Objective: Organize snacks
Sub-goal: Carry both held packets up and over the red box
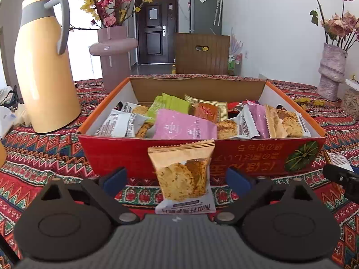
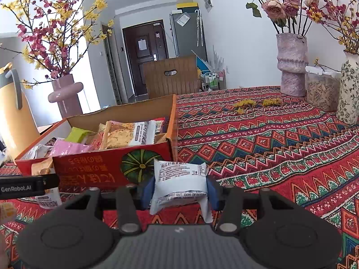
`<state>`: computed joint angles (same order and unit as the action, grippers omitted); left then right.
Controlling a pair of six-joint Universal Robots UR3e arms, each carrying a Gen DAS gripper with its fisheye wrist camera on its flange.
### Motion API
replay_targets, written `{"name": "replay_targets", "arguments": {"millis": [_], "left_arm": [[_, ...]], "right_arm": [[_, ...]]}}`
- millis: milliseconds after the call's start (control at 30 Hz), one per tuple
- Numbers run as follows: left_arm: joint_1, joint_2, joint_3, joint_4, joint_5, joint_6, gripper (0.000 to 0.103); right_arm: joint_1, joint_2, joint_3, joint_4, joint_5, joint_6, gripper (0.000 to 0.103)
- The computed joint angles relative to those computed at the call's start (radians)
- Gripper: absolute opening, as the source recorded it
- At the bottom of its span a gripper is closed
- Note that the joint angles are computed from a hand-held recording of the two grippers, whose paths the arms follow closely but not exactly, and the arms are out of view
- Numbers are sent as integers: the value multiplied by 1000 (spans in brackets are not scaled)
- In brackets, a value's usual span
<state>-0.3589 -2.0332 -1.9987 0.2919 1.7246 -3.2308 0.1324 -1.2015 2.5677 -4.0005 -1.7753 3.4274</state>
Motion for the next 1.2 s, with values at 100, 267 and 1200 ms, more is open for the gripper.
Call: {"name": "replay_targets", "arguments": {"millis": [100,267,1200], "left_arm": [[-2,-14,15,-19,-5,4,88],[5,-19,27,-59,-22,6,59],[22,165,-177,163,-62,82,41]], "right_arm": [[6,2,-3,0,-4,-1,48],[17,4,-12,10,-17,-3,48],[122,-10,-58,-32,-133,-56,48]]}}
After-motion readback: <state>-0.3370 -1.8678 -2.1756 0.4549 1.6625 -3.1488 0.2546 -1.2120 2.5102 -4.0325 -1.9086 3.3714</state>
